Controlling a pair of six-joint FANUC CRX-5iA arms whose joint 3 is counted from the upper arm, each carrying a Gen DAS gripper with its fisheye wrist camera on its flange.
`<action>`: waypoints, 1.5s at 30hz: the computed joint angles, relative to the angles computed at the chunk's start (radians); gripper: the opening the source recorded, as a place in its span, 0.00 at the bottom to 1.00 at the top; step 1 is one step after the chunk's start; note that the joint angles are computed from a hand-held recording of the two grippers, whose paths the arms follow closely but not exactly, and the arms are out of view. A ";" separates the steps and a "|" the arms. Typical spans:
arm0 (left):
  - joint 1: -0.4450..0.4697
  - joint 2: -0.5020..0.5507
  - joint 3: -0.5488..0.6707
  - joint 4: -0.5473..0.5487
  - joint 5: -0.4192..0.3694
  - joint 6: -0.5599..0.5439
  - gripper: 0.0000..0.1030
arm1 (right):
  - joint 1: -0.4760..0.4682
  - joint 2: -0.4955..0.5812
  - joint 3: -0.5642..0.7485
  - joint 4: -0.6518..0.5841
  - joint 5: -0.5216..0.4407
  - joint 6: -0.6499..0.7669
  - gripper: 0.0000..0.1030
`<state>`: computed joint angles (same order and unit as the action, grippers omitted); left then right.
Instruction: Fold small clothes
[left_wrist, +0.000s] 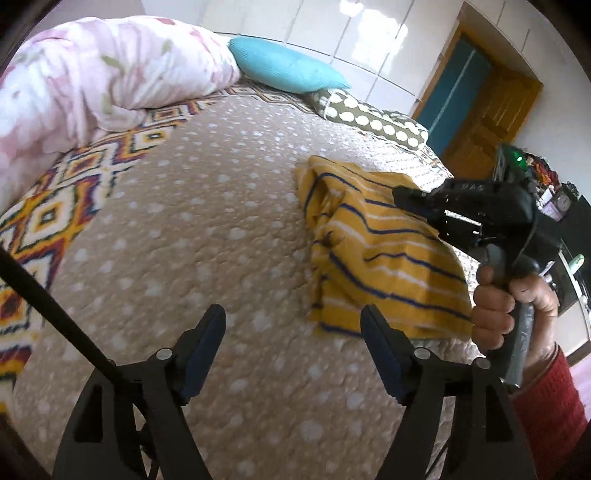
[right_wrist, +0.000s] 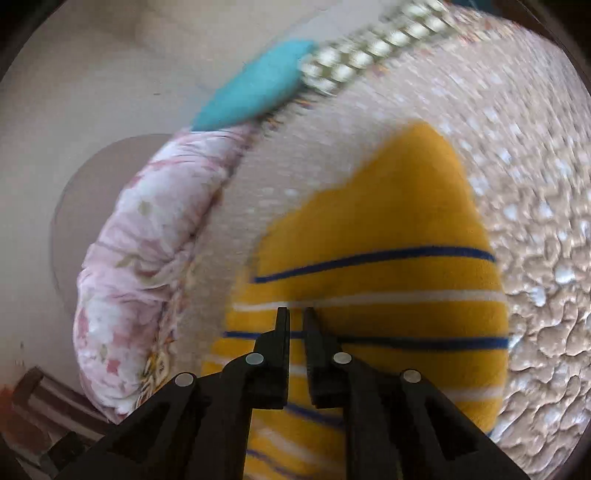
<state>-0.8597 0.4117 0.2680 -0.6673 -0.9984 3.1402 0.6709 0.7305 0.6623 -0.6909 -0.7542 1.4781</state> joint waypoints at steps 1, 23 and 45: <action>-0.007 -0.004 -0.004 -0.006 -0.008 0.017 0.73 | -0.005 0.008 0.021 -0.033 -0.029 0.025 0.10; -0.095 0.121 0.168 -0.033 -0.263 -0.063 0.86 | -0.093 -0.227 -0.359 -0.175 0.001 0.224 0.13; -0.040 0.237 0.227 0.113 -0.281 -0.203 0.99 | 0.039 -0.281 -0.344 0.060 0.133 0.154 0.17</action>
